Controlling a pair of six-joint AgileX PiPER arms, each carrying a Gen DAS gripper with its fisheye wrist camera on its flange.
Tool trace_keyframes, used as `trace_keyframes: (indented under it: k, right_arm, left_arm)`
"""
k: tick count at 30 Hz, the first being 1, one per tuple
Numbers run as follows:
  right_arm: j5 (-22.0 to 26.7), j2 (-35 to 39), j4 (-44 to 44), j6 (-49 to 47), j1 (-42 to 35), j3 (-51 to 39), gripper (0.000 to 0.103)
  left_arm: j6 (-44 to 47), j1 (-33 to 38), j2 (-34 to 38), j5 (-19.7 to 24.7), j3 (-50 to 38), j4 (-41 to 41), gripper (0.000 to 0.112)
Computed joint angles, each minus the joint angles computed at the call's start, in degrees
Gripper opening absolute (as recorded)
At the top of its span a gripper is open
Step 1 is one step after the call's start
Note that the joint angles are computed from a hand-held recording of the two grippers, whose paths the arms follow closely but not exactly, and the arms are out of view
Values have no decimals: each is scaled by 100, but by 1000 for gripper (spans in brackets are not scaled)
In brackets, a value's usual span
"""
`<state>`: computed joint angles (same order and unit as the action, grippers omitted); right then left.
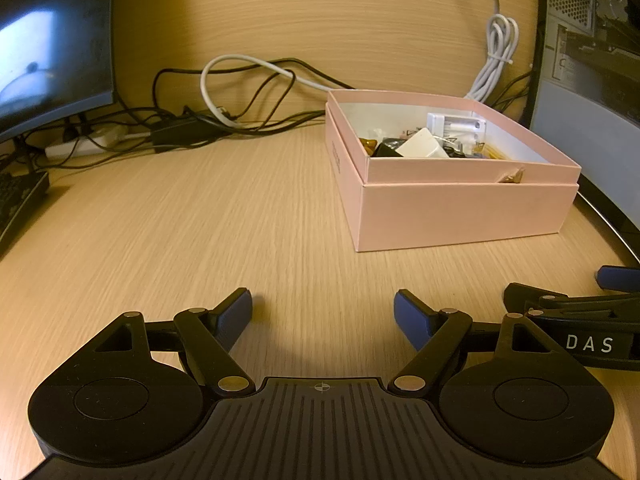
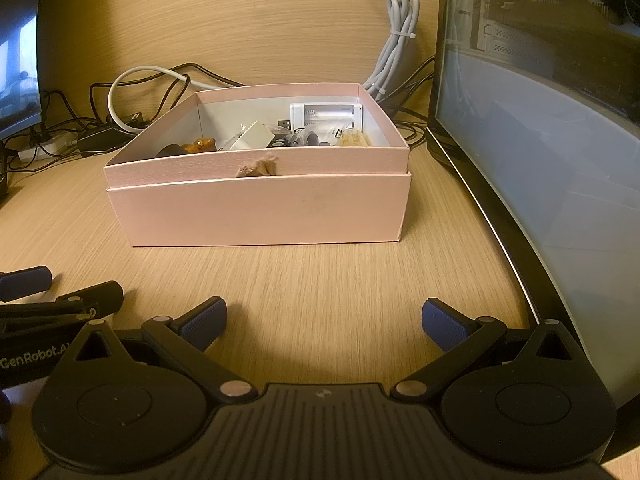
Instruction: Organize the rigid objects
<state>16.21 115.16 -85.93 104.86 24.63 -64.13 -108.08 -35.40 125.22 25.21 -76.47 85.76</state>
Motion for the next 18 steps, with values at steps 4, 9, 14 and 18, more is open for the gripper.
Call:
trace_keyframes:
  k: [4,9,14,18]
  right_arm:
    - [-2,0,0,-2,-2,0,103]
    - [-2,2,-1,0,-2,-1,103]
    - [-2,4,-3,2,-2,-3,103]
    - [-1,2,-3,2,-2,-1,103]
  left_arm:
    - [2,0,1,0,-1,-3,84]
    - [2,0,3,1,-4,-4,84]
    - [28,-13,13,23,-20,-31,84]
    - [-20,8,8,5,0,7,85]
